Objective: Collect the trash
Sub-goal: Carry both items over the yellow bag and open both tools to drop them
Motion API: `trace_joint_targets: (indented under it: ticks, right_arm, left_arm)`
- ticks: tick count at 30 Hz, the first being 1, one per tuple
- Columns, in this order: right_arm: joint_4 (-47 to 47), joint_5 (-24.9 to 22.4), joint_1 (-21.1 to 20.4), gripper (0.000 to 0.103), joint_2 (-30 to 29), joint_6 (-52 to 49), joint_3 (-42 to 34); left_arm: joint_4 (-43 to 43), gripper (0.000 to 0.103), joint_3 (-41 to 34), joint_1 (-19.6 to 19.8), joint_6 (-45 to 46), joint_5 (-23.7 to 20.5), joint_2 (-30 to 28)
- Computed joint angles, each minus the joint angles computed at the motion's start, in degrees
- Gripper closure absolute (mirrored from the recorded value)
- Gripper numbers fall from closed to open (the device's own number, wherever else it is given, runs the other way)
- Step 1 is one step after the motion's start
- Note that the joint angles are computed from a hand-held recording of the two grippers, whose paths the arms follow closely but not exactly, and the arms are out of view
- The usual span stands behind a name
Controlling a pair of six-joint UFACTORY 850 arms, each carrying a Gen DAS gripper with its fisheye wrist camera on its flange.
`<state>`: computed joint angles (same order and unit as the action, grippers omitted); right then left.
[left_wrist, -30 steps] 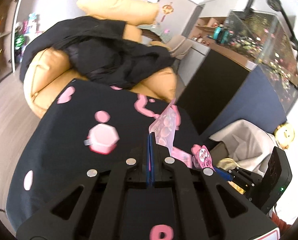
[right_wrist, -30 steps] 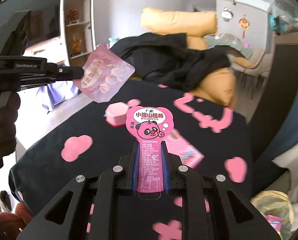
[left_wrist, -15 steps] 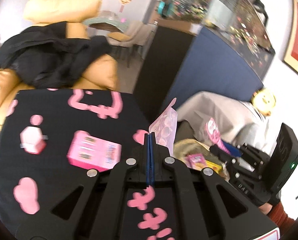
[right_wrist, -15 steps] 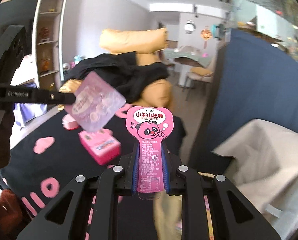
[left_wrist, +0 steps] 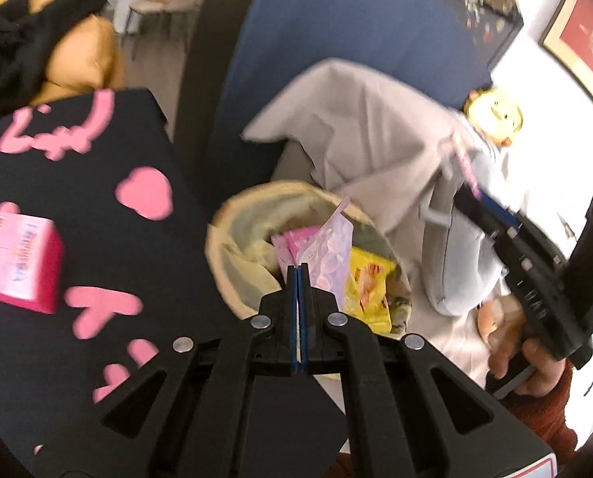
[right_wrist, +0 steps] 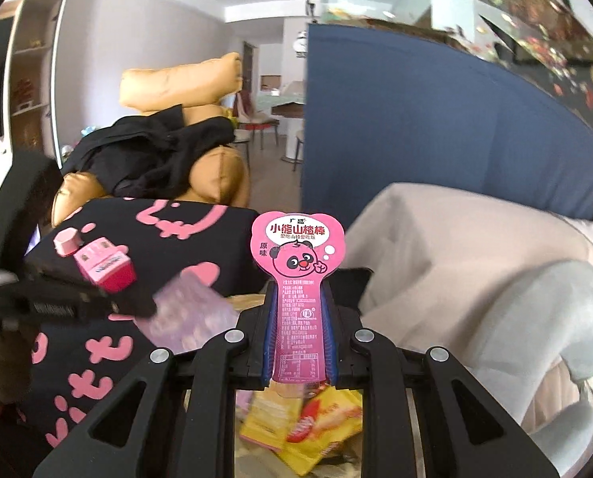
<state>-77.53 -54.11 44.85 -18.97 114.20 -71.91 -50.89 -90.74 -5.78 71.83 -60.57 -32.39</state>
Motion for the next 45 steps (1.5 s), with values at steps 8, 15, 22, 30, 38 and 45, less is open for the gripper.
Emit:
trace_joint_targets:
  ticks: [8, 15, 22, 30, 38, 45]
  right_arm:
    - [-0.8, 2.0, -1.5, 0.083, 3.2, 6.2, 5.5]
    - [-2.1, 5.1, -1.9, 0.083, 2.1, 9.6, 6.2]
    - [-0.7, 10.6, -2.9, 0.083, -3.3, 8.5, 2.2]
    - [10.2, 16.9, -5.5, 0.083, -11.5, -2.5, -4.2]
    - [17.0, 18.1, -6.7, 0.083, -15.0, -9.9, -7.3]
    - [18.5, 15.5, -5.5, 0.065, -15.2, -11.3, -8.8]
  left_arm:
    - [1.9, 0.1, -2.8, -4.3, -4.1, -1.4, -4.9]
    - [0.1, 0.064, -0.2, -2.7, -1.9, 5.9, -2.3]
    - [-3.0, 0.054, 5.8, 1.4, 5.8, 13.5, 3.5]
    - [-9.1, 0.044, 11.7, 6.8, 14.5, 15.0, 7.4]
    - [-10.4, 0.044, 13.2, 9.5, 14.8, 14.1, 7.7]
    - [-12.6, 0.03, 14.8, 11.5, 17.2, 13.0, 9.1]
